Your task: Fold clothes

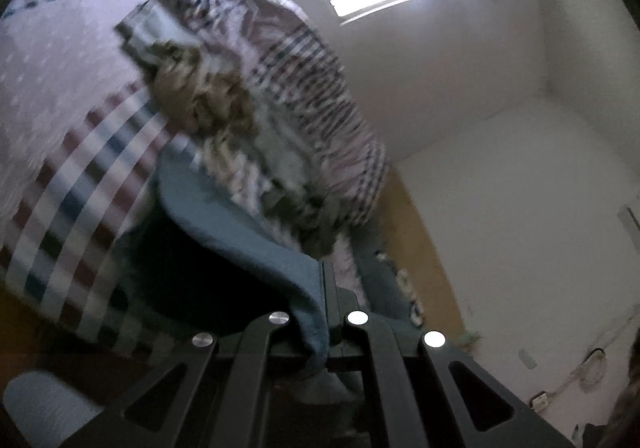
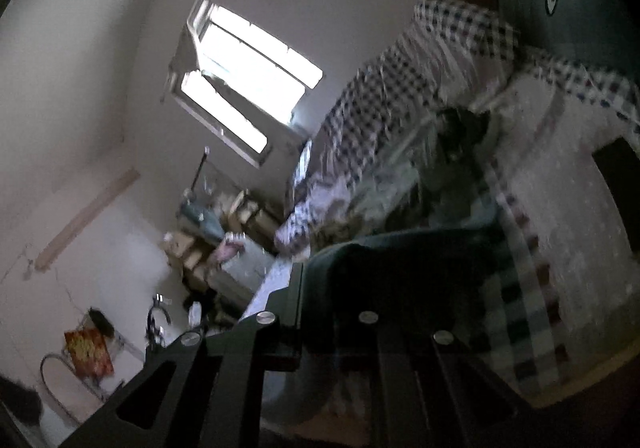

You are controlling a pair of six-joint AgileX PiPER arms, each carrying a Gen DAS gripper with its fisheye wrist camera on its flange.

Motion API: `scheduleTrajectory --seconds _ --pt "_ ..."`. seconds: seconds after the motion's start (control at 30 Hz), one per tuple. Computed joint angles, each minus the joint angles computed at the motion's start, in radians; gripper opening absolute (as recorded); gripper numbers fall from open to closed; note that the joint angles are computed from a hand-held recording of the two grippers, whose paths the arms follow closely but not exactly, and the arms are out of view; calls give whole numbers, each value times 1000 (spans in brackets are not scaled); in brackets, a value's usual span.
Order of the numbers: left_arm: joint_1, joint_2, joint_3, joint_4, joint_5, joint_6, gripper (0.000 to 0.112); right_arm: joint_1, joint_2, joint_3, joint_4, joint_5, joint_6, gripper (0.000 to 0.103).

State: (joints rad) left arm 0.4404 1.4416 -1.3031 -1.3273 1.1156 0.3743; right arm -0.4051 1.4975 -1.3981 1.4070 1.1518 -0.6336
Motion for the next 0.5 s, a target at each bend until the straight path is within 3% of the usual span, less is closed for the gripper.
scheduleTrajectory --seconds 0.23,0.5 --pt "-12 28 -180 -50 -59 -33 0 6 -12 -137 27 -34 67 10" --pt "33 88 -456 -35 68 -220 0 -78 -75 -266 14 -28 238 9"
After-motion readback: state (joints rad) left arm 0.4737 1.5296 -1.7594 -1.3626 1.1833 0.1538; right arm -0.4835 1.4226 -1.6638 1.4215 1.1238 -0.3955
